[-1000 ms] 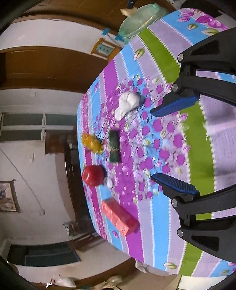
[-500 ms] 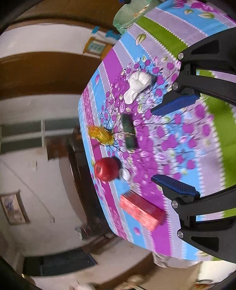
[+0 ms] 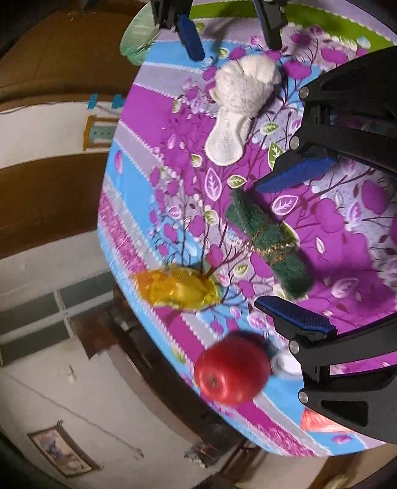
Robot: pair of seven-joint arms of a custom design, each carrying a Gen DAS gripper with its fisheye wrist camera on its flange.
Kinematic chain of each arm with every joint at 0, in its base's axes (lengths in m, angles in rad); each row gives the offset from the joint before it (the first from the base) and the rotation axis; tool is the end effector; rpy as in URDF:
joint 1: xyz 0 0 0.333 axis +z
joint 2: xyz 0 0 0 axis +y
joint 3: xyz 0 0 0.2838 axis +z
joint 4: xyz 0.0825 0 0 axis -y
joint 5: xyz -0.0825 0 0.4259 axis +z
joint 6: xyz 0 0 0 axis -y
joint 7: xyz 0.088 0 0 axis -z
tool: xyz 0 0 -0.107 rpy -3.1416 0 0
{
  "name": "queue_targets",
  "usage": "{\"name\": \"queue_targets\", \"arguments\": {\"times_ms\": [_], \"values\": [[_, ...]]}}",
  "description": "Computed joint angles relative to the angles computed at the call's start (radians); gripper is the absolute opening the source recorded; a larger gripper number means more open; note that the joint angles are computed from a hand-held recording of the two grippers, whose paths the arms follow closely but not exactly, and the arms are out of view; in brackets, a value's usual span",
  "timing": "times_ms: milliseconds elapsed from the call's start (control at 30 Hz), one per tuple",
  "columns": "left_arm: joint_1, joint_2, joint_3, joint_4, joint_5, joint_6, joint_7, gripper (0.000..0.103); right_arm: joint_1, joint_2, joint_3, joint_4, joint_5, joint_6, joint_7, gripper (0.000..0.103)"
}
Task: Collect trash
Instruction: 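Grasp the white cloth ball with the right tool while the left tool grasps the green scrubber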
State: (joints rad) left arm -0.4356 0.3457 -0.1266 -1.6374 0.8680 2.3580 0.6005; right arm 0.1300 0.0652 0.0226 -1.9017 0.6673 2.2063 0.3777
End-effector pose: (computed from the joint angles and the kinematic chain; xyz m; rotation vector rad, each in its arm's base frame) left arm 0.6190 -0.3676 0.4152 -1.6337 1.7922 -0.4381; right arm 0.6286 0.1177 0.4463 -2.4195 0.7042 -0.0899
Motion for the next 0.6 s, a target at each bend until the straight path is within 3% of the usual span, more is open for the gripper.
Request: {"name": "queue_targets", "arguments": {"times_ms": [100, 167, 200, 233, 300, 400, 600], "values": [[0.016, 0.014, -0.001, -0.004, -0.019, 0.036, 0.042, 0.071, 0.001, 0.033, 0.005, 0.032, -0.008, -0.040, 0.031, 0.060], [0.016, 0.021, 0.007, -0.004, -0.016, 0.051, 0.041, 0.069, 0.002, 0.023, 0.010, 0.015, 0.002, -0.017, 0.017, 0.050], [0.019, 0.022, 0.008, -0.005, -0.024, 0.061, 0.044, 0.061, 0.002, 0.017, 0.011, 0.008, 0.005, -0.011, 0.010, 0.044], [0.025, 0.021, 0.006, -0.010, -0.039, 0.078, 0.053, 0.055, 0.003, 0.011, 0.011, 0.001, 0.006, -0.008, 0.006, 0.032], [0.024, 0.016, 0.007, -0.018, -0.048, 0.088, 0.055, 0.037, 0.004, 0.001, 0.010, -0.011, 0.011, 0.000, -0.007, 0.030], [-0.005, -0.002, 0.014, -0.034, -0.015, 0.040, 0.007, 0.020, 0.001, -0.018, 0.003, -0.033, 0.033, 0.000, -0.030, 0.027], [-0.046, -0.110, -0.027, -0.125, 0.039, -0.073, -0.236, 0.018, -0.024, -0.117, -0.044, -0.127, 0.122, -0.058, -0.133, 0.026]]}}
